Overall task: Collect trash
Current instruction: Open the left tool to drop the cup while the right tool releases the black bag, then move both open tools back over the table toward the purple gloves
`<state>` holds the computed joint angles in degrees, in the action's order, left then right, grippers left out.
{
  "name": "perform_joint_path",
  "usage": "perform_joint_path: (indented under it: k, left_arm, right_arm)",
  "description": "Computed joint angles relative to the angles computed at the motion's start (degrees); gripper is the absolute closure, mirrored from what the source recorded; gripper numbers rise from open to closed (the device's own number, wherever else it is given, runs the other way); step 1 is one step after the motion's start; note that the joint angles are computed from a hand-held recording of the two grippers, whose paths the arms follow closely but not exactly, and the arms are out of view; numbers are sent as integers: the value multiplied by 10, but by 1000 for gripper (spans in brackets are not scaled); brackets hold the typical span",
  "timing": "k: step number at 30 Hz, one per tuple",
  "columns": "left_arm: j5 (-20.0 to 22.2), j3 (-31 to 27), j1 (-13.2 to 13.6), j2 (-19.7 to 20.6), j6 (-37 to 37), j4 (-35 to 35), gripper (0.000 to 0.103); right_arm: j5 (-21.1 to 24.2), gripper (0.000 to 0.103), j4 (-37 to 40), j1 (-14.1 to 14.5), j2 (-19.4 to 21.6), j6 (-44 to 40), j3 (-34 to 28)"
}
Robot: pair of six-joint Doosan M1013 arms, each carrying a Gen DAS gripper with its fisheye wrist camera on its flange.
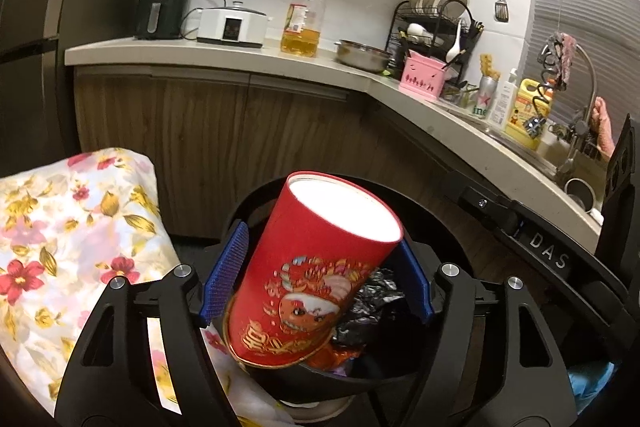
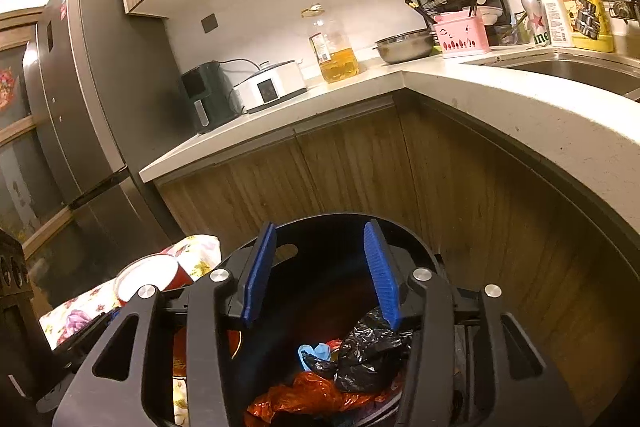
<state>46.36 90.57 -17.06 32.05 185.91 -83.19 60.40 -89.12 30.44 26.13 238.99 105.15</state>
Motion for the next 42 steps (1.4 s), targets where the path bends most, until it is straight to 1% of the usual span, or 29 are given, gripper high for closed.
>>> perform_joint_path:
  k: [5, 8, 11, 13, 15, 18, 21, 24, 26, 28, 29, 30, 32, 35, 37, 39, 41, 42]
  left_arm:
    - [23, -2, 2, 2, -10, 10, 34]
    - [20, 1, 2, 0, -8, 7, 33]
    - [20, 2, 5, -2, -13, 3, 30]
    - [27, 0, 7, -2, -24, 6, 26]
    - [33, 0, 8, -2, -24, 5, 25]
    - [31, 5, 8, -5, -16, 4, 25]
    - [20, 12, 10, -10, -9, -2, 23]
    - [-14, 25, 14, -20, 8, -18, 21]
    - [-52, 39, 18, -31, 24, -33, 20]
    - [-83, 49, 24, -38, 42, -50, 20]
    - [-108, 58, 28, -43, 59, -68, 20]
    - [-121, 61, 31, -45, 65, -77, 20]
    - [-154, 70, 42, -51, 85, -107, 20]
    - [-185, 77, 64, -54, 112, -149, 20]
    - [-209, 82, 77, -56, 153, -193, 20]
    - [-236, 83, 92, -55, 198, -249, 20]
    - [-252, 82, 105, -53, 224, -280, 20]
    - [-270, 79, 112, -51, 248, -307, 20]
  right_arm:
    - [16, 56, 6, 4, -4, 6, 4]
    - [22, 56, 9, 6, -5, 3, 3]
    - [27, 56, 10, 8, -5, -1, 2]
    - [29, 56, 9, 9, -5, -1, 1]
    - [32, 55, 9, 11, -5, 0, 1]
    - [36, 55, 12, 14, -7, -1, 2]
    - [39, 55, 17, 16, -6, -13, -1]
    - [39, 55, 26, 20, 0, -40, -12]
    - [35, 53, 27, 21, 3, -52, -18]
    - [29, 48, 32, 25, 11, -70, -30]
    - [27, 48, 32, 27, 13, -76, -34]
    - [23, 47, 31, 30, 19, -86, -41]
    - [12, 44, 29, 35, 29, -102, -56]
    - [-6, 40, 18, 40, 40, -115, -72]
    - [-20, 35, 8, 45, 50, -124, -89]
    - [-37, 35, 2, 49, 61, -137, -108]
    - [-53, 33, -6, 53, 74, -153, -130]
    - [-58, 32, -8, 55, 78, -158, -138]
